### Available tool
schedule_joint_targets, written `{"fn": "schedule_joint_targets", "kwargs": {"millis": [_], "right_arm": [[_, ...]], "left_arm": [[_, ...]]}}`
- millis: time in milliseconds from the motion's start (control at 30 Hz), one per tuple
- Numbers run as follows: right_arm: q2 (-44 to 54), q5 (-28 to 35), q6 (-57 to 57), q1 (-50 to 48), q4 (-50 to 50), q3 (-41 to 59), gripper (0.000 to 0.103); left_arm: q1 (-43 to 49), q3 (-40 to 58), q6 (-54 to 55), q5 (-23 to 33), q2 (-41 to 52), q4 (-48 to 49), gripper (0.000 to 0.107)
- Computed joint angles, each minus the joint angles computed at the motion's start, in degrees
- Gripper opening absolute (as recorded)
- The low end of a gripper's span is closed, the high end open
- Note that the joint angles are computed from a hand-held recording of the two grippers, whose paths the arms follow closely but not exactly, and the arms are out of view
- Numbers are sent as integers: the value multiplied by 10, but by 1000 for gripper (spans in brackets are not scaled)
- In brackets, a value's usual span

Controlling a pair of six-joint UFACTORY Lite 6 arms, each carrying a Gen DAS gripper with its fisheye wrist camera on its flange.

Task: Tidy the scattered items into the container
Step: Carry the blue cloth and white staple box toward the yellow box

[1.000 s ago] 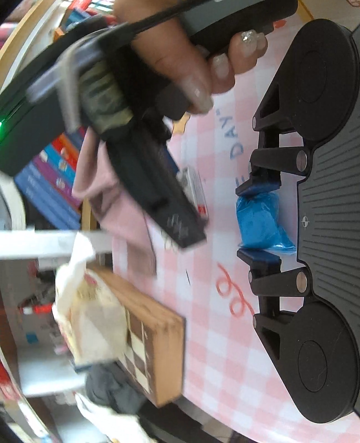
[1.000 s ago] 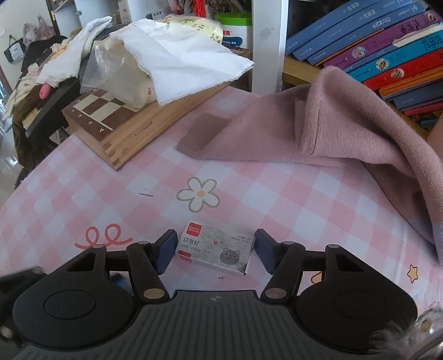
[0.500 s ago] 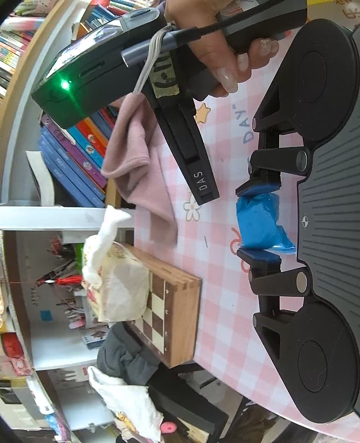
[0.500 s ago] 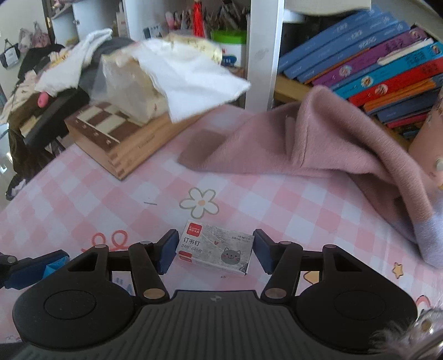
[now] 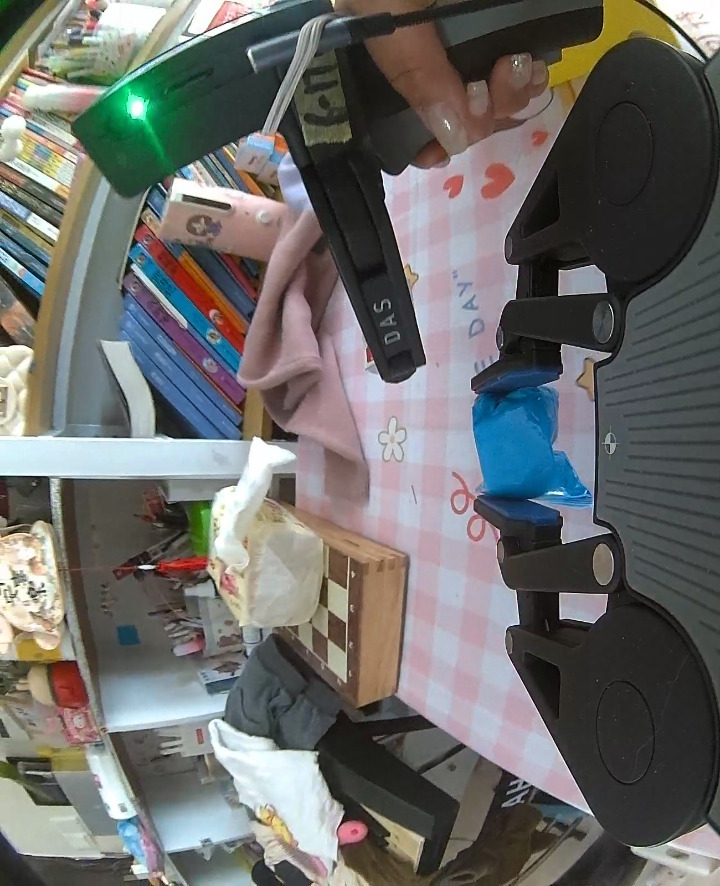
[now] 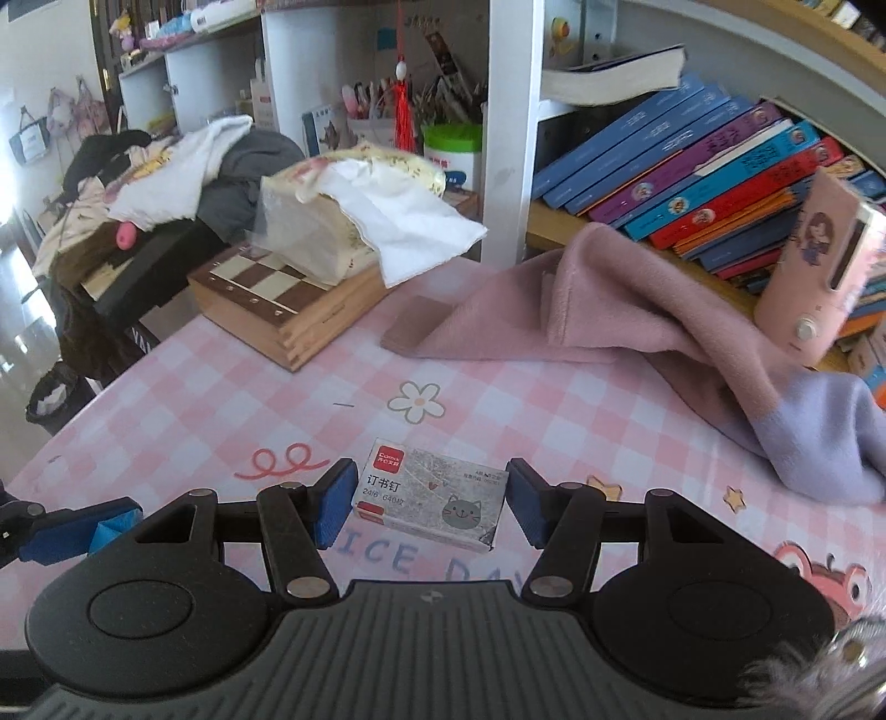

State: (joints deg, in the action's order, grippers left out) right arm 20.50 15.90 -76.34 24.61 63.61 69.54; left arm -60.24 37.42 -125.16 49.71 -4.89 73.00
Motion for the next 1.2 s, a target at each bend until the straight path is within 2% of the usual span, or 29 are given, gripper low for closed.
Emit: {"fn": "schedule_joint_targets", "kwargs": {"millis": [167, 367, 500, 667, 867, 1200], "right_arm": [[-108, -4, -31, -8, 36, -106, 57], [-240, 2, 36, -14, -10, -218, 57], [-338, 9, 116, -14, -76, -289, 57], [-475, 28, 274, -3, -218, -372, 57], [-661, 103, 449, 2, -371, -454, 57], [-925, 269, 604, 2, -479, -531, 57]], "left_arm": [[-77, -11, -4, 57, -34, -41, 38], [-178, -17, -8, 129, -66, -80, 38], [-253, -16, -26, 183, -76, -106, 38], [-353, 1, -60, 251, -67, -147, 38], [-460, 36, -100, 323, -39, -196, 38], [-569, 104, -130, 391, 17, -243, 37]]}}
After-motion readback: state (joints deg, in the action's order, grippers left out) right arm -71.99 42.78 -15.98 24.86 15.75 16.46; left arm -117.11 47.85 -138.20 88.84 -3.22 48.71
